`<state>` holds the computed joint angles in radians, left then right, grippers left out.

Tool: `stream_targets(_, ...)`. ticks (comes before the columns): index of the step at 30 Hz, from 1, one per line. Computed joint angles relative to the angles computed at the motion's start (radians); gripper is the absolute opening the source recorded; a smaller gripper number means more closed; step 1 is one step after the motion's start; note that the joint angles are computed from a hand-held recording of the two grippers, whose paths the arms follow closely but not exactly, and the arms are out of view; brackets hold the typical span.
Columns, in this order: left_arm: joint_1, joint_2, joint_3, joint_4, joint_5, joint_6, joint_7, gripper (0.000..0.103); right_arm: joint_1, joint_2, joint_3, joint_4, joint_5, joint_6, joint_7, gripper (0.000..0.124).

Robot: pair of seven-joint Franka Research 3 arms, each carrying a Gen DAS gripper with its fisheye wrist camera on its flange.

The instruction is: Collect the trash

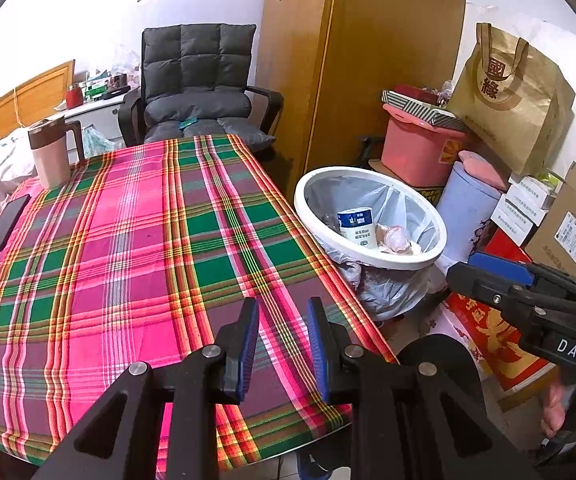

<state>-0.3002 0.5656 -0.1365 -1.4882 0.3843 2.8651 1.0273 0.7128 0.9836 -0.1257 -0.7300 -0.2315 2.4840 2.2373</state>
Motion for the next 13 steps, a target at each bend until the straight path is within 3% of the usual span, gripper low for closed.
stream_targets(13, 0.0, 0.008, -0.001, 0.008, -0.01, -0.01, 0.003, 0.024, -0.001, 0.012, 0.0, 0.021, 0.004, -0.008, -0.004, 0.05)
